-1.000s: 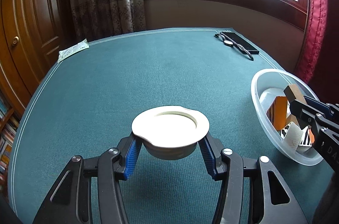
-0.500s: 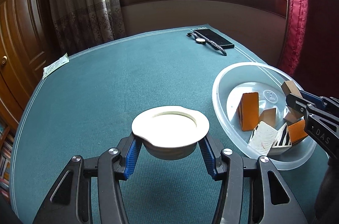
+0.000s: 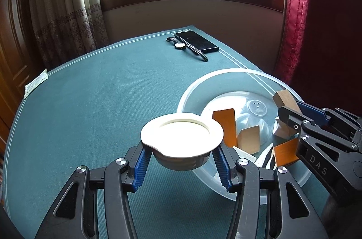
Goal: Organize rigid objects
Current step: 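Lower the dish into the bowl and open the left tool while the right tool holds the slab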
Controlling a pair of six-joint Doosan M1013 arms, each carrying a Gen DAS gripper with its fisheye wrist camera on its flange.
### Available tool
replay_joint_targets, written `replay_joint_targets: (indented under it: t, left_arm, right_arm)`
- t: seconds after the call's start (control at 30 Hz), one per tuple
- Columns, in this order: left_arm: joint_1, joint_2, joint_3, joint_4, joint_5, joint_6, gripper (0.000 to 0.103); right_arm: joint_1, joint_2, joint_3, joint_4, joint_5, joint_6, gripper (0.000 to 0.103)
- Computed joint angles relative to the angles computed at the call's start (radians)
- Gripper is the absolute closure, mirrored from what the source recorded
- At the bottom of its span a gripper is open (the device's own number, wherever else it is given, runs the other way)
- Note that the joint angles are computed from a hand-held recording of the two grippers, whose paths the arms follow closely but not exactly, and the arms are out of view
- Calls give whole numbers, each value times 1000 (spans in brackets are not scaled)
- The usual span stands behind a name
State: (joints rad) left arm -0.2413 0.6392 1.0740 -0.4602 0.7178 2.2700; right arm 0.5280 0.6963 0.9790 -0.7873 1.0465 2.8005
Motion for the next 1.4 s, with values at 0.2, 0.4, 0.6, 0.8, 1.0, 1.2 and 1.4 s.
replay_joint_targets:
  t: [0.2,0.4,0.6,0.8,1.0,1.2,1.4]
  left_arm:
    - [-12,6,-9,-16,15,23,50]
    - [-18,21,-34,-24,36,22,50]
    - [-16,44,-72,-81,86,42,45]
    - [-5,45,-70,-96,90,32,40]
    - [6,35,-57,-136,86,56,40]
    - [11,30,-48,-123,76,37,39]
    - [11,15,-22,-108,40,38,38]
  right_arm:
    - [-2,-3,6,-1,3,13,74]
    - [-3,-6,10,-12,12,32,74]
    - [-7,-9,16,-14,18,47,74]
    - [-9,-10,19,-14,21,53,74]
    - [-9,-9,17,-13,22,52,74]
    - [-8,-7,15,-11,21,55,74]
    - [-7,-6,17,-13,14,58,74]
